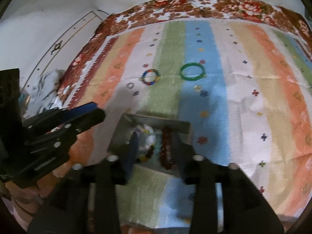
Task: Organize jewelry
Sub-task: 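Withdraw both open tools from the tin box toward the ring and gold pendant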
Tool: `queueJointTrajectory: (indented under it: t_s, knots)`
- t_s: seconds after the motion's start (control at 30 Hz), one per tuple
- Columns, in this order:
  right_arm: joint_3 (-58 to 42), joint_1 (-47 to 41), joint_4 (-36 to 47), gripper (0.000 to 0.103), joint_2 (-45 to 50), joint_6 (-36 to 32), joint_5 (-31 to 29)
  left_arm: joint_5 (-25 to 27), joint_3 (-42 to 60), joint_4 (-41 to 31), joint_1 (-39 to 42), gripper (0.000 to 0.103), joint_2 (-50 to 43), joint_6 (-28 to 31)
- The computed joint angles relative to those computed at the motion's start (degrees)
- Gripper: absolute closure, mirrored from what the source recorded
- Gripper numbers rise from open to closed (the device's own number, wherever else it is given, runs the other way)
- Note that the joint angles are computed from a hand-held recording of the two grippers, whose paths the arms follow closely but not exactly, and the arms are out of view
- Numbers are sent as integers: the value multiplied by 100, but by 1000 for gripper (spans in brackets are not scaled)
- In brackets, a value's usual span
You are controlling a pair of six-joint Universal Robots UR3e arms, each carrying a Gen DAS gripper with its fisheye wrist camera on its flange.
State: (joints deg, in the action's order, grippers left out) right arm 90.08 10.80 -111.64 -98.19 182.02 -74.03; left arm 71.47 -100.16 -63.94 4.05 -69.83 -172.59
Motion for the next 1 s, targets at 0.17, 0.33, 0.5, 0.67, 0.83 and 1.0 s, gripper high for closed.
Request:
queueJointTrajectory:
  t_s: [0.17,0.33,0.5,0.67,0.83,1.0]
  knots:
    - [-106,-84,-21,56,149,51,-72,-87,1,-43,237,71,-33,70]
    - [-289,-103,-72,54,397,97,-189,-62,-23,-31,493,65,-183,86]
    - [-445,-92,-122,51,615,154,-284,-61,8,-18,693,61,-345,124]
    - [-539,-67,-215,50,784,258,-361,73,105,118,731,56,-635,77]
    - [-683,123,-388,45,950,323,-592,245,253,283,747,55,-966,39]
    - [-769,238,-545,44,1176,387,-883,475,336,422,666,53,-1257,57]
